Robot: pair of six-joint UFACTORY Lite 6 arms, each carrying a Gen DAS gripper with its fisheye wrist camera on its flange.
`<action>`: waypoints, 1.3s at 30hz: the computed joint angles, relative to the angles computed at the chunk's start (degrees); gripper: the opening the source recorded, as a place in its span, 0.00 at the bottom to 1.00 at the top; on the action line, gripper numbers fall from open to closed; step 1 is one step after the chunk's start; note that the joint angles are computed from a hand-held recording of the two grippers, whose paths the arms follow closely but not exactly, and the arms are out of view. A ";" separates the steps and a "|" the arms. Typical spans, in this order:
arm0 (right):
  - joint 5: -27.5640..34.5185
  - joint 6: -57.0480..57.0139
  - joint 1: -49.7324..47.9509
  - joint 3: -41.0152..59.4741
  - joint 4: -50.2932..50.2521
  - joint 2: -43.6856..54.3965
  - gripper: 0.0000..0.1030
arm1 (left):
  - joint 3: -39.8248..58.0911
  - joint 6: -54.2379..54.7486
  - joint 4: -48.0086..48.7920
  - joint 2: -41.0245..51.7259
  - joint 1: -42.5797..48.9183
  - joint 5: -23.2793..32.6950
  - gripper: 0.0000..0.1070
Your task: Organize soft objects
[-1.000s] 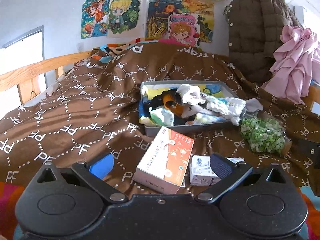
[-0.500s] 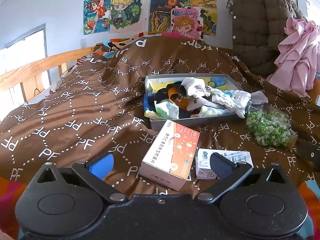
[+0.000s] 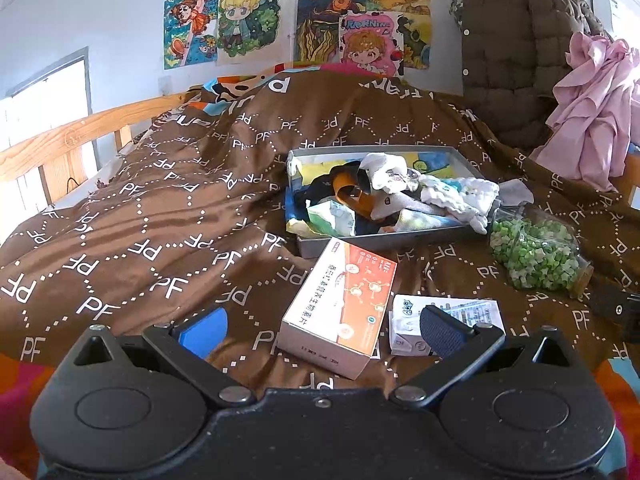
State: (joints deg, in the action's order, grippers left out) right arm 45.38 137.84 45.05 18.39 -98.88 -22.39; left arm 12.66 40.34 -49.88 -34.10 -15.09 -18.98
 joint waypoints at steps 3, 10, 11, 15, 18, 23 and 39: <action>-0.10 0.04 0.00 0.09 0.02 0.14 1.00 | -0.04 0.51 -0.63 -0.12 -0.24 -0.04 0.96; -0.24 0.13 -0.01 0.13 -0.10 0.41 1.00 | -0.08 0.99 -1.14 -0.27 -0.41 -0.06 0.96; -0.30 0.18 -0.05 0.12 -0.19 0.48 1.00 | -0.04 1.05 -1.27 -0.22 -0.45 -0.08 0.96; -0.36 0.06 -0.11 0.13 -0.15 0.39 1.00 | -0.02 1.49 -1.79 -0.29 -0.56 -0.08 0.96; -0.42 0.18 -0.15 0.17 -0.29 0.60 1.00 | -0.01 1.33 -1.59 -0.26 -0.51 -0.06 0.96; -0.41 0.16 -0.14 0.21 -0.25 0.61 1.00 | 0.04 1.36 -1.65 -0.18 -0.53 -0.10 0.96; -0.62 -0.10 -0.21 0.20 -0.09 0.52 1.00 | 0.07 1.76 -2.06 -0.23 -0.55 -0.01 0.96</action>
